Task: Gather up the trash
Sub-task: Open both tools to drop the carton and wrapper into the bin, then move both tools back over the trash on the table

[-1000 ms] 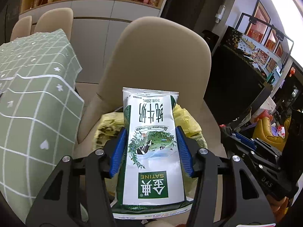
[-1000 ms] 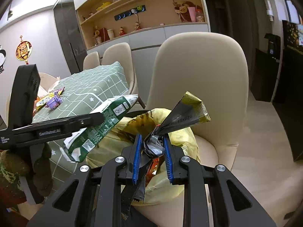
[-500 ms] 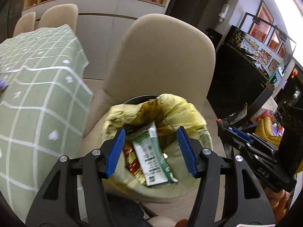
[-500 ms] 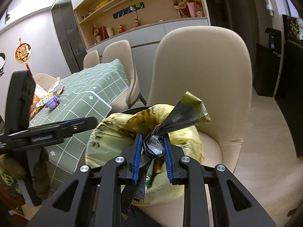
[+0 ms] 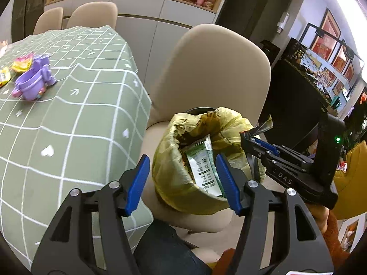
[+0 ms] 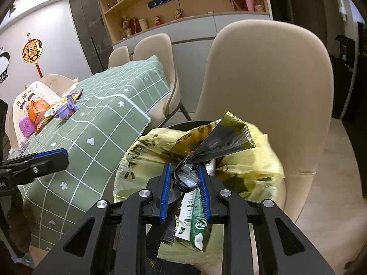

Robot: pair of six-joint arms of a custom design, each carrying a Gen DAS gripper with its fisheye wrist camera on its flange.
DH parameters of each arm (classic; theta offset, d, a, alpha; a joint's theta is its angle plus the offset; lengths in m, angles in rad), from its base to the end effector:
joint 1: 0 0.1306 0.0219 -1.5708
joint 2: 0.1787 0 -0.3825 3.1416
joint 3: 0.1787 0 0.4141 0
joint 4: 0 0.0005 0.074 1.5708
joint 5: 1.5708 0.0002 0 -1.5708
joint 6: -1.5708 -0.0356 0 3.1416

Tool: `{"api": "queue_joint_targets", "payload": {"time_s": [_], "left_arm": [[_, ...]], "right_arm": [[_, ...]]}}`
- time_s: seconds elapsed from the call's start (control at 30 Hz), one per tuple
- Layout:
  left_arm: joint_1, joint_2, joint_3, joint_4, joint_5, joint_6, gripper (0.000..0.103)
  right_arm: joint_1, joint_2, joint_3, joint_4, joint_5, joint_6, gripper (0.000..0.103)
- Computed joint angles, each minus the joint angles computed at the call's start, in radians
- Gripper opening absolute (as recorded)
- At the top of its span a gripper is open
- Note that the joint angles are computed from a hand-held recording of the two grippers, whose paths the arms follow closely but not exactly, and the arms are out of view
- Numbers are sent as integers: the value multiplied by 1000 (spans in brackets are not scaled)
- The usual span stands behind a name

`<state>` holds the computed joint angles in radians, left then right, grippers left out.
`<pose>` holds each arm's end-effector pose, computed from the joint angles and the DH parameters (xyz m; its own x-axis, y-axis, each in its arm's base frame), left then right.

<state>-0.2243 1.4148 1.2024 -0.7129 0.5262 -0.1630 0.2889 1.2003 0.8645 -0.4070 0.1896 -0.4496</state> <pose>0.4817 -0.1287 0.3419 -0.6894 0.3012 -0.6587 0.6069 0.7367 -0.2983 0.4047 0.1128 0.2958 -0.6477 0.2528 -0.7188 0.1496 0.9672 0.2053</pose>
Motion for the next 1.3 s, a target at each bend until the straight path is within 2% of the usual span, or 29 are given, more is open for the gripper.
{"api": "queue_joint_targets", "payload": {"time_s": [0.17,0.3,0.5,0.77,0.87,1.0,1.07,1.17,1.3], "left_arm": [[22,-6,-7,-2,18,1,60],[33,-7,-9,-5,29,3,60],[49,-15,-8,-14,48,1,60],[125,-72,-27,8,89,-12,60],[187,-90,-30,18,86,-19,60],[295,-96,-18,36,73,-10,60],[355,-90,-12,55,57,0,61],[441,-56,18,57,18,27,62],[548,29,96,12,-12,89,62]], "right_arm": [[-9,16,14,-17,-12,-27,27],[-10,20,21,-35,2,-36,45],[-14,0,9,1,-8,-75,46],[49,-9,52,5,18,-34,46],[92,12,98,-19,43,12,46],[153,61,165,-19,7,47,46],[188,97,205,-27,15,78,46],[246,165,279,-44,50,136,46],[305,252,365,-53,72,157,46]]}}
